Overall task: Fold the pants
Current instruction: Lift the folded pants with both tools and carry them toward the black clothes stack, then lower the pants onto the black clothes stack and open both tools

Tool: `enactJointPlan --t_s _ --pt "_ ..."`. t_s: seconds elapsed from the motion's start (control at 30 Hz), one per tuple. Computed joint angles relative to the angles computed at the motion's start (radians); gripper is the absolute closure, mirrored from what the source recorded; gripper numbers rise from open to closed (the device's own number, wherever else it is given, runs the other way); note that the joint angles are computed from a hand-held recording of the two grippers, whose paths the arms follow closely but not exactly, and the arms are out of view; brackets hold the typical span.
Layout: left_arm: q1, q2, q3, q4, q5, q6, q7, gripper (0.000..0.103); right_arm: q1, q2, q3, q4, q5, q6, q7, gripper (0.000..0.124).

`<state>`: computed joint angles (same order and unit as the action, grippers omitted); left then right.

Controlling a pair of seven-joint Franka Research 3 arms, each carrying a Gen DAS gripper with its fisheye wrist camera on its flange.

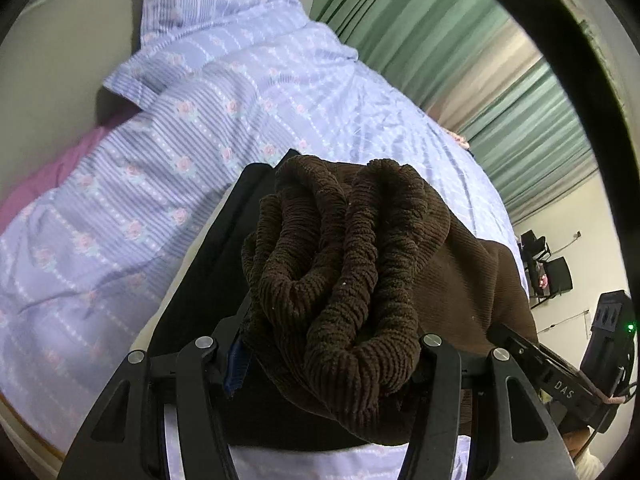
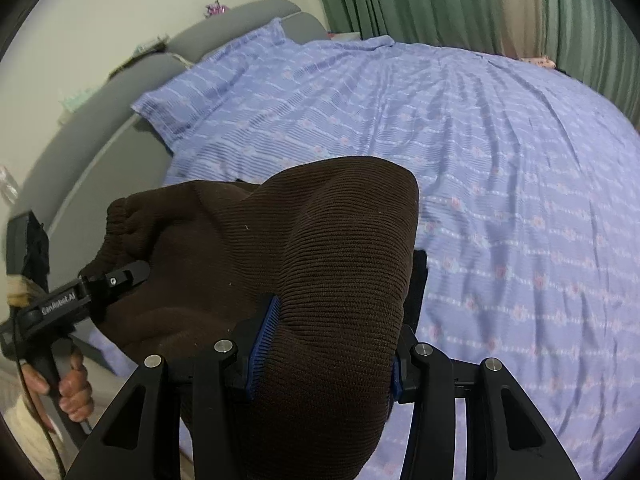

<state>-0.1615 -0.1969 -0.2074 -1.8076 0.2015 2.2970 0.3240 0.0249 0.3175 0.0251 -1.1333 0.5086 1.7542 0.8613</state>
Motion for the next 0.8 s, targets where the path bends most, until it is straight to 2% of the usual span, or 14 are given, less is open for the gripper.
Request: enactJointPlan --t_s 0.17,0.27,0.33,0.4,0.43,0.47,0.6,0.8 --pt "0.010 0.052 0.026 -0.014 -0.052 0.033 0.046 0.046 0.049 0.042 -0.001 0.005 -0.094 0.057 0.013 0.078" --pt "0.011 0.081 0.023 0.012 -0.055 -0.046 0.069 0.040 0.059 0.053 -0.005 0.000 -0.138 0.047 0.026 0.069" --pt "0.011 0.077 0.019 0.014 -0.048 -0.085 0.070 0.040 0.066 0.007 -0.010 -0.082 -0.167 0.097 -0.003 0.058" --pt "0.011 0.050 0.021 -0.012 -0.051 -0.088 0.078 0.036 0.061 -0.055 -0.009 -0.178 -0.161 0.166 -0.058 0.052" --pt "0.011 0.043 0.020 -0.013 -0.049 -0.106 0.080 0.030 0.058 -0.095 -0.011 -0.235 -0.152 0.206 -0.090 0.050" --pt "0.012 0.033 0.022 -0.020 -0.050 -0.119 0.088 0.028 0.053 -0.122 -0.014 -0.272 -0.140 0.222 -0.110 0.050" --pt "0.008 0.046 0.014 0.015 -0.033 -0.183 0.125 0.027 0.042 -0.150 -0.031 -0.299 -0.121 0.184 -0.088 0.050" --pt "-0.001 0.081 -0.001 0.114 0.013 -0.278 0.120 0.026 0.035 -0.209 -0.044 -0.361 -0.140 0.189 -0.126 0.050"
